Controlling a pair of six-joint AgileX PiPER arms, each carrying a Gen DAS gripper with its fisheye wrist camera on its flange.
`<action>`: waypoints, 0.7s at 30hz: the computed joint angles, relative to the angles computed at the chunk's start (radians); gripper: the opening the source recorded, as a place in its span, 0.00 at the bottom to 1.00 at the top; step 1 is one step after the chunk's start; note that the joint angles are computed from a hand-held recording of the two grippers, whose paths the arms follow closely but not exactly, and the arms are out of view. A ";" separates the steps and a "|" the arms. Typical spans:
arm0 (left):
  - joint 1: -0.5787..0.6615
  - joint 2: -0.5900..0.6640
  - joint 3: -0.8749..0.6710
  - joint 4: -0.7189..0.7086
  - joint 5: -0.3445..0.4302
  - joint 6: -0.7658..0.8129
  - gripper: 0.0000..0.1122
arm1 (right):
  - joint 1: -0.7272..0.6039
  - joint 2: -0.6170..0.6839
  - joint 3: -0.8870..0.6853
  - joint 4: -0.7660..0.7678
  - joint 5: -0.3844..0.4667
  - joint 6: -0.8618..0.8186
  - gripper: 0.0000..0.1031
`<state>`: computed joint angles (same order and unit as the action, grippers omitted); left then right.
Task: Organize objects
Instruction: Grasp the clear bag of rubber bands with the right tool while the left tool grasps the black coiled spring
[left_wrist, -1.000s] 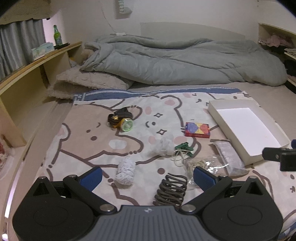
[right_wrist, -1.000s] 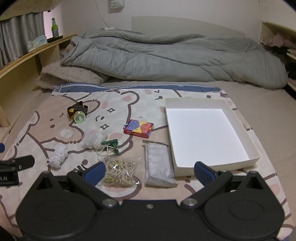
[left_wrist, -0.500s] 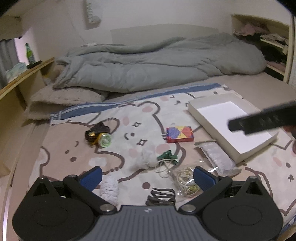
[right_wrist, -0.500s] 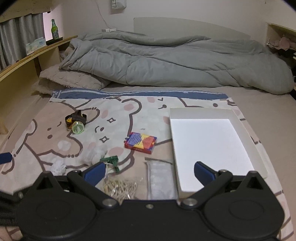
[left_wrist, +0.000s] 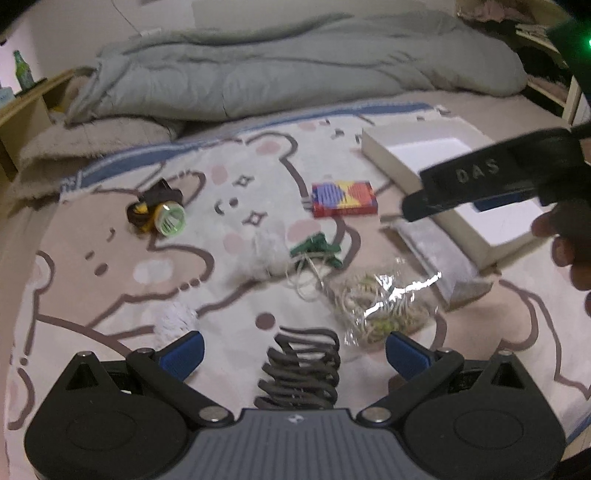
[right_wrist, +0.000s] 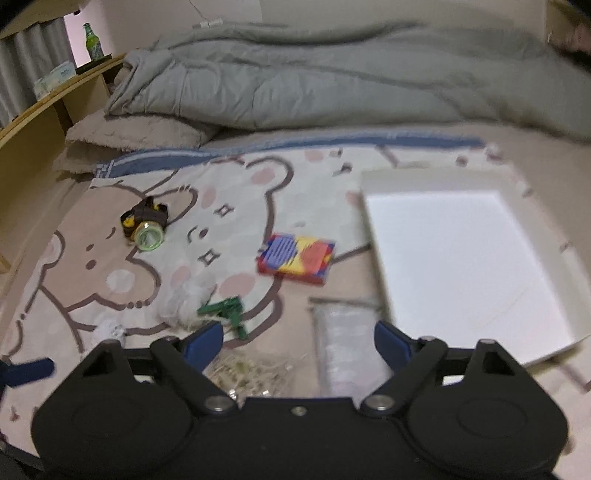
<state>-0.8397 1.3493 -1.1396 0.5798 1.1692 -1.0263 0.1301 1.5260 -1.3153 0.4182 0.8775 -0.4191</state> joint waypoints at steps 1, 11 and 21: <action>0.006 0.003 0.006 -0.008 -0.010 0.005 0.91 | -0.006 0.017 0.003 0.030 0.010 -0.005 0.83; 0.052 -0.019 0.092 -0.041 -0.102 -0.010 0.87 | 0.006 0.105 0.034 0.132 0.094 -0.021 0.74; 0.091 -0.037 0.152 -0.143 -0.206 0.083 0.75 | 0.062 0.151 0.034 0.132 0.096 0.018 0.53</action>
